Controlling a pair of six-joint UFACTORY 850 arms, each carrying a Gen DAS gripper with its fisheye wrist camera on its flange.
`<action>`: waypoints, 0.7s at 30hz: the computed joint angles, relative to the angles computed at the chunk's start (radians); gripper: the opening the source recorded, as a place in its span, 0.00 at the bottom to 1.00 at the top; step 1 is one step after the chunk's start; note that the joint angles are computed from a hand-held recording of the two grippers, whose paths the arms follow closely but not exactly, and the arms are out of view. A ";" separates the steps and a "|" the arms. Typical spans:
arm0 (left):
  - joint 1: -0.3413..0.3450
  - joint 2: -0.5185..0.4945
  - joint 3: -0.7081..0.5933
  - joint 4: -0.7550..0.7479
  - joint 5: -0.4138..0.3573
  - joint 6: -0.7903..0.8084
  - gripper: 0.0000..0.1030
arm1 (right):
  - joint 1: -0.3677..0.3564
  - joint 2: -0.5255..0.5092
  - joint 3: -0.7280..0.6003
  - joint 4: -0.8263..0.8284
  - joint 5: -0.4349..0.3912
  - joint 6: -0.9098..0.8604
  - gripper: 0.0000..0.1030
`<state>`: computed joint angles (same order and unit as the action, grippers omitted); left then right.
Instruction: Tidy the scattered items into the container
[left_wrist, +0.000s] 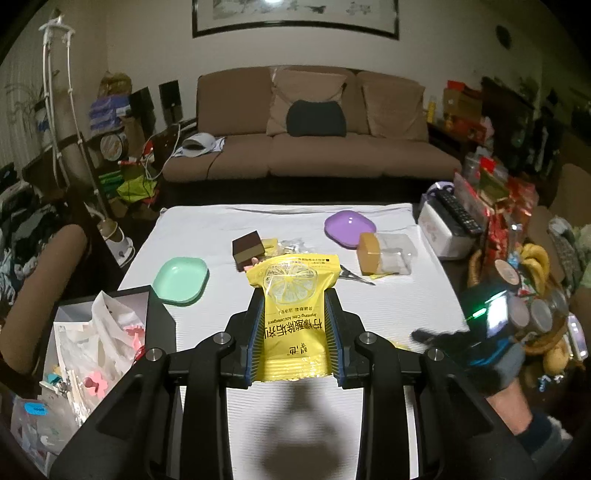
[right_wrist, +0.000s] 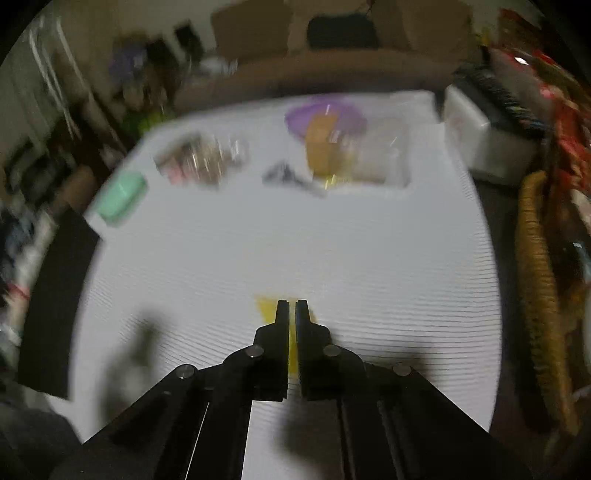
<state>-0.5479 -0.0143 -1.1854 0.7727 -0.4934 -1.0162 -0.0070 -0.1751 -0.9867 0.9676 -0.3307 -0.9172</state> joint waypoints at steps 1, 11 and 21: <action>-0.005 0.006 0.002 0.006 -0.004 -0.004 0.27 | -0.026 0.030 0.010 0.091 -0.042 -0.083 0.01; -0.015 0.090 0.039 0.031 -0.036 -0.056 0.27 | -0.106 0.116 0.009 0.271 -0.206 -0.404 1.00; -0.054 0.124 0.100 -0.012 -0.090 -0.062 0.27 | 0.063 -0.194 -0.083 -0.315 -0.020 -0.145 0.65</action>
<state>-0.6014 0.1093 -1.0852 0.7609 -0.5832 -1.0784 0.0560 -0.3687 -1.0698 0.6524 -0.3511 -1.0622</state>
